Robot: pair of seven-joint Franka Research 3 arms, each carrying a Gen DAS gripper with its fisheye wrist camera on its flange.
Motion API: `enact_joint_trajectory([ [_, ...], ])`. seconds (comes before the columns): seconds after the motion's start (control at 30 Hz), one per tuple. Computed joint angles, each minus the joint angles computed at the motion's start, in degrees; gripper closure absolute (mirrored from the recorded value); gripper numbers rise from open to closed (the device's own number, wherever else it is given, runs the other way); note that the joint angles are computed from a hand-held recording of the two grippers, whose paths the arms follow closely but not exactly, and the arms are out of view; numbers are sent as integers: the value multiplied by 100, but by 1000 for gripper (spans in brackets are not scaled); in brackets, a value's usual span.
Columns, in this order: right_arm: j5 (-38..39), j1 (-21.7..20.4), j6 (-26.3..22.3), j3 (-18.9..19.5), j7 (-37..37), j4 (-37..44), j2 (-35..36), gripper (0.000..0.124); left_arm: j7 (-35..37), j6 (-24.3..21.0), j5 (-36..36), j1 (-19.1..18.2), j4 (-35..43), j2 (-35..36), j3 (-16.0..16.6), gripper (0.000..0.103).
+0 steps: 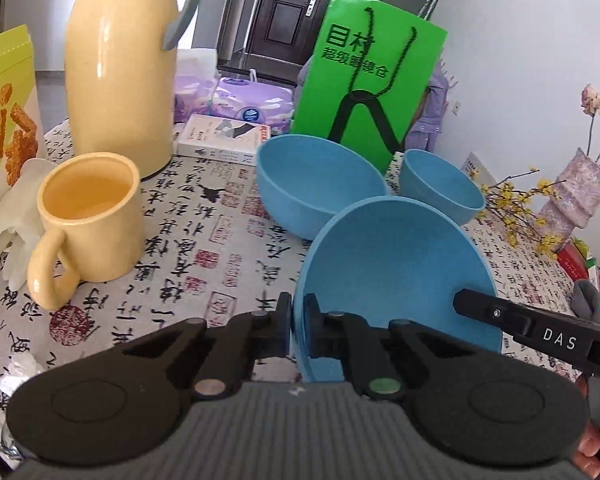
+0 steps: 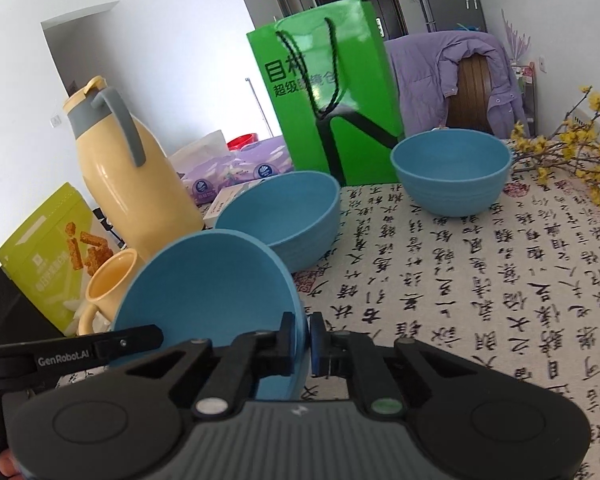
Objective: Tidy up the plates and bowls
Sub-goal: 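Lift the blue bowl and carry it toward the plate stack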
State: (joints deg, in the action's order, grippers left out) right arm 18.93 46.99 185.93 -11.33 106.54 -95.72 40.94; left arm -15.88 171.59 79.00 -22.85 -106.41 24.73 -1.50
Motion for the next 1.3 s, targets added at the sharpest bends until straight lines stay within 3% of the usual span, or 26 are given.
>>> enact_joint_trajectory([
  [0.3,521,-269,935,7,-654,-2291,-1611,117,595,-378,-648,-702,869,464,-335,96],
  [0.47,977,-355,1331,-38,-1194,-3280,-2348,117,1011,-472,-1091,-1194,1343,752,-279,95],
  [0.73,422,-1709,1809,1020,-865,-4298,-3036,117,1105,-743,-1420,-1785,1534,827,-111,94],
  [0.9,337,-2094,2038,1464,-885,-4792,-3323,118,401,-876,-956,-2088,1239,587,0,94],
  [1.03,-52,-2429,2185,1803,-502,-5305,-3556,118,-251,-1032,-429,-2159,889,376,-122,94],
  [1.3,133,-2239,2500,2030,-283,-6201,-3954,119,-1695,-1446,775,-2217,131,-41,-537,93],
])
